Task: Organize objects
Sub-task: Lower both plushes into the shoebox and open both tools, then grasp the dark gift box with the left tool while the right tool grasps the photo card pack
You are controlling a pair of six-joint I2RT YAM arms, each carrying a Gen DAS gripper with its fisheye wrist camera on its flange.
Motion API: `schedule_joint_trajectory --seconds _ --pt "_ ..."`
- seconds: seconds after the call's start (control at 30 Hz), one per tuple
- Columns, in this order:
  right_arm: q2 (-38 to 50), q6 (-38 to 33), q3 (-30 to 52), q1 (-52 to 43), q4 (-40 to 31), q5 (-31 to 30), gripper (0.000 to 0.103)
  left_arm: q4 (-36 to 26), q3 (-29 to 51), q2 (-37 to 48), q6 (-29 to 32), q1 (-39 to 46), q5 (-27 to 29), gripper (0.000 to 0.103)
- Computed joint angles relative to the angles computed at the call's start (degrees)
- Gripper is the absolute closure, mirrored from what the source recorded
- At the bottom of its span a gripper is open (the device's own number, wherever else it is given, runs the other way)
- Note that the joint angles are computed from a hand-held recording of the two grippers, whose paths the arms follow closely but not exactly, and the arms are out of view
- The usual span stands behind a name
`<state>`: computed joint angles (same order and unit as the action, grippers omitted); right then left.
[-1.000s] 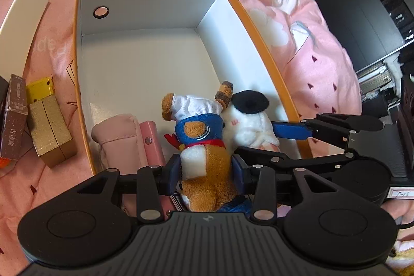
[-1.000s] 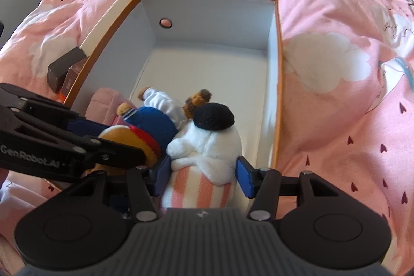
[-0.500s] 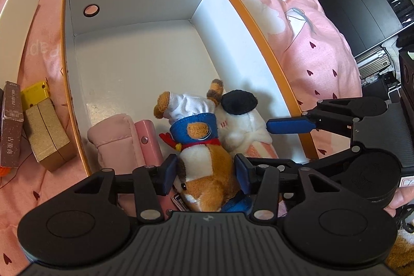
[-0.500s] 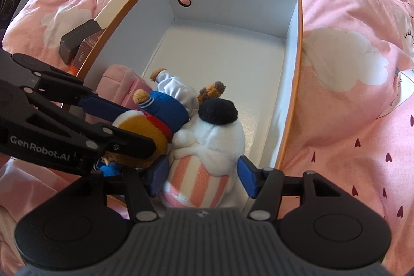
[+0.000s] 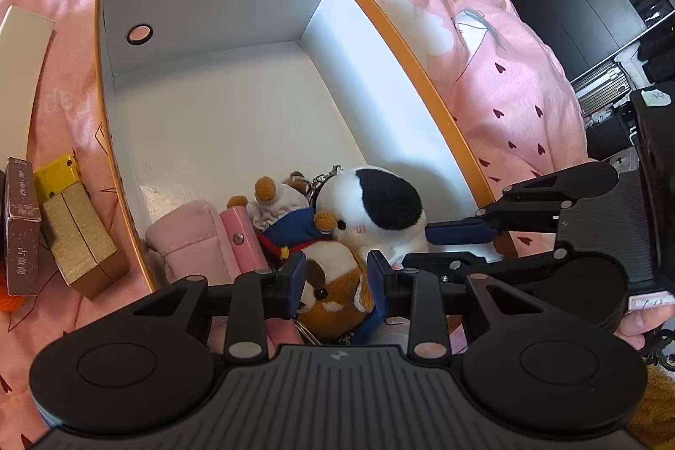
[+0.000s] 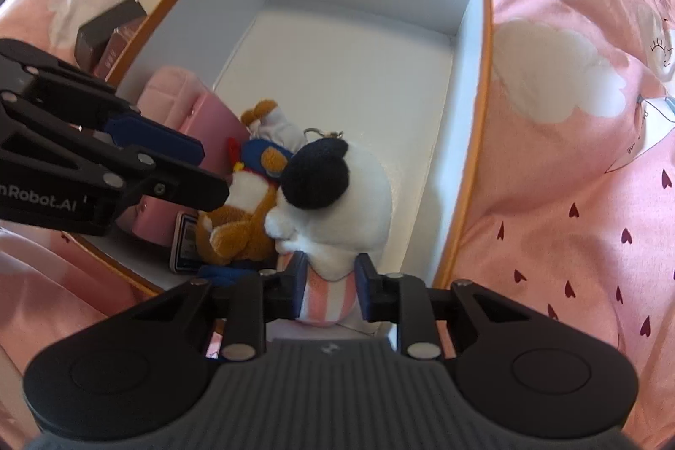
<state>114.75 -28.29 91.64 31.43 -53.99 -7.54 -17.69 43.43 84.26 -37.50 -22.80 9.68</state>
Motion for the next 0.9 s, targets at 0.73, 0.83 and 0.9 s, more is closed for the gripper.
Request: schedule_joint_trajectory --seconds 0.73,0.83,0.9 --pt "-16.9 8.1 -14.7 5.6 20.6 -4.8 0.044 -5.8 -10.8 -28.1 -5.0 -3.4 -16.2 0.066" --pt "-17.4 13.5 -16.2 8.6 25.0 -4.8 0.041 -9.8 -12.0 -33.3 -6.3 -4.3 -21.9 0.066" --pt "-17.0 17.3 -16.9 10.7 27.8 -4.9 0.041 -12.0 -13.4 -37.0 -7.5 -4.5 -25.4 0.066"
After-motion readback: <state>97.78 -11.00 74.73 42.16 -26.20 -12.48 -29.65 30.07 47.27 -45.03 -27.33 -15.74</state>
